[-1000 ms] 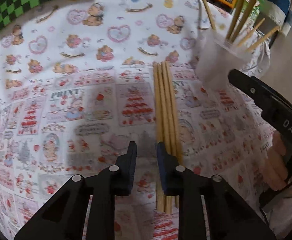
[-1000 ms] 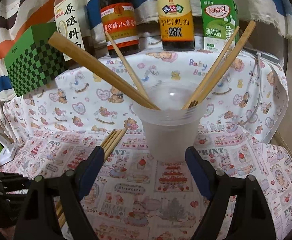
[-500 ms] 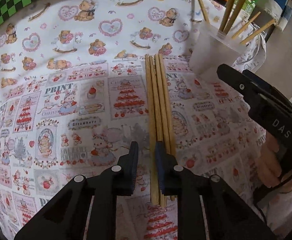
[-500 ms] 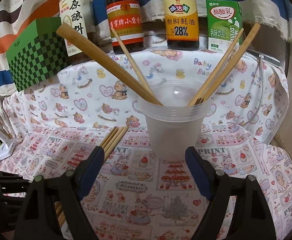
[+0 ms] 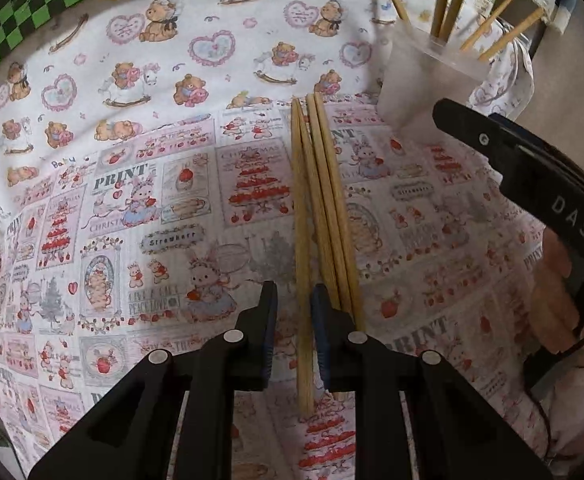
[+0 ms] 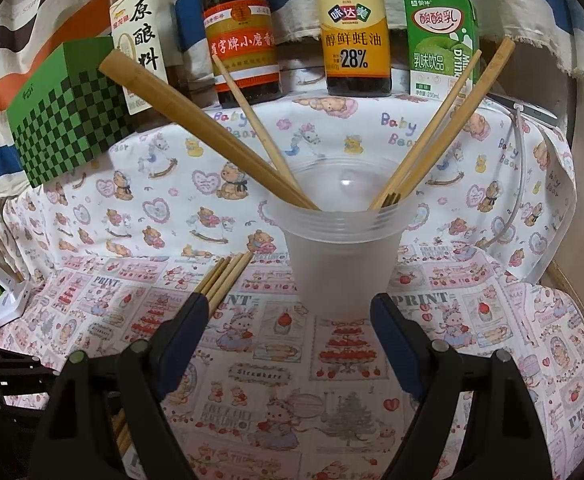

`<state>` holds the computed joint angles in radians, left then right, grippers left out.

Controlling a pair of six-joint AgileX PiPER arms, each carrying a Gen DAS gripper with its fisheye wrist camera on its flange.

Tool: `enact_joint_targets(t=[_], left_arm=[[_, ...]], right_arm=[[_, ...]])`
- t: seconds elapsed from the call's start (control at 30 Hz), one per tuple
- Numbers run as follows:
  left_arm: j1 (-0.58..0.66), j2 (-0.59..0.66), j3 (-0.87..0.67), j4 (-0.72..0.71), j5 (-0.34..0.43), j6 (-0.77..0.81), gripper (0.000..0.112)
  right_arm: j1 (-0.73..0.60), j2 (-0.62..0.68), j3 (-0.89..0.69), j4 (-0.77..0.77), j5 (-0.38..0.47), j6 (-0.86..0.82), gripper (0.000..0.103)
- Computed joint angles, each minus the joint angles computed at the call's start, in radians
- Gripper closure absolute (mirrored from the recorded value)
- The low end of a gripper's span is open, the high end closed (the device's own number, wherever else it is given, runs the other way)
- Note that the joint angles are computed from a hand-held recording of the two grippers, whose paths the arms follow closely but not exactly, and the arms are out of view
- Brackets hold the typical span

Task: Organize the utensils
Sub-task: 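Close the left tool on a chopstick and lift it upright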

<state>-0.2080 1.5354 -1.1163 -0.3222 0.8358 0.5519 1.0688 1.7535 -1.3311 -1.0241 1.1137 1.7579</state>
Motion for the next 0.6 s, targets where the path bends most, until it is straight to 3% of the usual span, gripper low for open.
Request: enact_joint_targets(t=[0.07, 0.2, 0.37, 0.5, 0.6], left_arm=[[-0.014, -0.005, 0.005, 0.043, -0.018, -0.019, 0.106], [0.030, -0.057, 0.019, -0.018, -0.050, 0.023, 0.106], [0.199, -0.182, 0.040, -0.314, -0.021, 0.248, 0.106], [0.272, -0.253, 0.080, -0.505, -0.113, 0.353, 0.106], [0.361, -0.282, 0.098, -0.690, -0.059, 0.490, 0.106]], right_arm=[[0.002, 0.000, 0.000, -0.003, 0.006, 0.002, 0.022], [0.001, -0.004, 0.003, -0.002, 0.003, 0.006, 0.022], [0.007, -0.004, 0.004, -0.011, 0.010, 0.013, 0.022], [0.009, -0.003, 0.003, -0.009, 0.005, 0.013, 0.022], [0.018, -0.002, -0.003, -0.014, -0.001, 0.009, 0.022]])
